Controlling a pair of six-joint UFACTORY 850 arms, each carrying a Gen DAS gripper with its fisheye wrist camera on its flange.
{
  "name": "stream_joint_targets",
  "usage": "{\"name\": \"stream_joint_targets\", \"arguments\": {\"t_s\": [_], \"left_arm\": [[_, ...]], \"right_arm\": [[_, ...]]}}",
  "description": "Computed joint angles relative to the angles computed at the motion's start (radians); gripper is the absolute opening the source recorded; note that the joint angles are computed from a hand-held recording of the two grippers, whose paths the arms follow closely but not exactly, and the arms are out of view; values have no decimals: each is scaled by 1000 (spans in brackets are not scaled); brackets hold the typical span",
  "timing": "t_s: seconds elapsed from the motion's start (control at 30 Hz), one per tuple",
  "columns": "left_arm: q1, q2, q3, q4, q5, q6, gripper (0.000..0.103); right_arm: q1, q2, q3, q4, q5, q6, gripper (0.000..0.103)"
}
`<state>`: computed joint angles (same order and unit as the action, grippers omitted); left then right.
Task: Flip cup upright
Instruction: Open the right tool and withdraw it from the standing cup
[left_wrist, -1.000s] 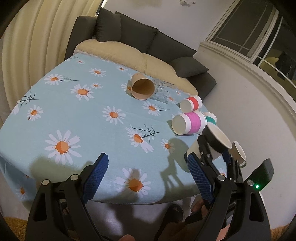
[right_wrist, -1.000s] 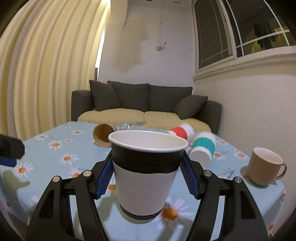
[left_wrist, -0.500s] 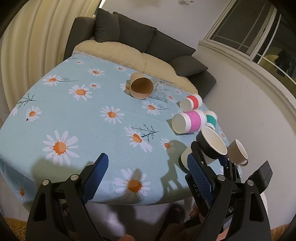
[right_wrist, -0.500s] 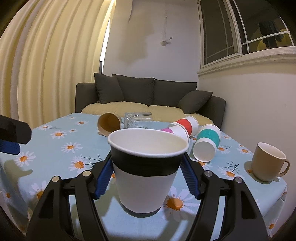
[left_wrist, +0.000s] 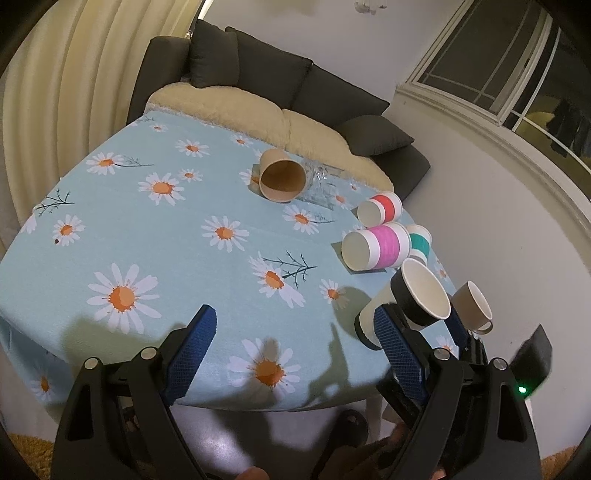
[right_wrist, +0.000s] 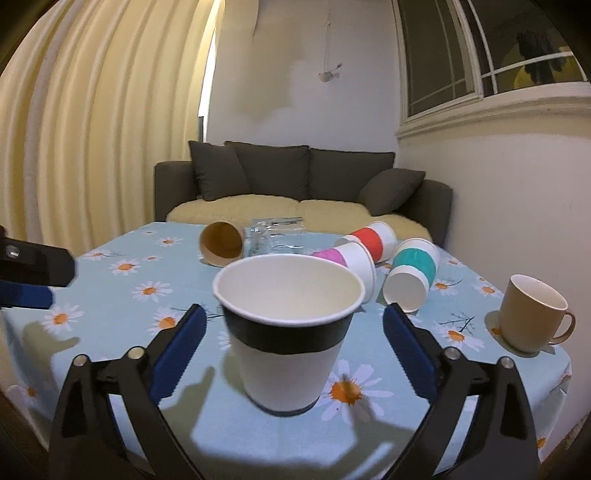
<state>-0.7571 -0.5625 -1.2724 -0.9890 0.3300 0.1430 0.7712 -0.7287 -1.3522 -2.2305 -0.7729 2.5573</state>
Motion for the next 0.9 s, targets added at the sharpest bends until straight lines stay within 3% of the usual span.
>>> {"name": "stream_joint_targets", "arguments": {"t_s": [0.3, 0.5, 0.63, 0.8, 0.9], "left_arm": [[-21, 32, 35, 33, 69, -1, 85], [-56, 33, 16, -111, 114, 207, 85], [-83, 28, -3, -200, 153, 330, 85], [-113, 27, -15, -215, 202, 422, 85], [-126, 22, -28, -227, 221, 484, 85]], "right_arm": [[-9, 188, 141, -23, 108, 22, 98], [-54, 335, 229, -138, 222, 48, 98], [-110, 401, 261, -285, 336, 155, 98], [-175, 465, 312, -485, 348, 336, 98], [-221, 475, 307, -687, 429, 526, 98]]}}
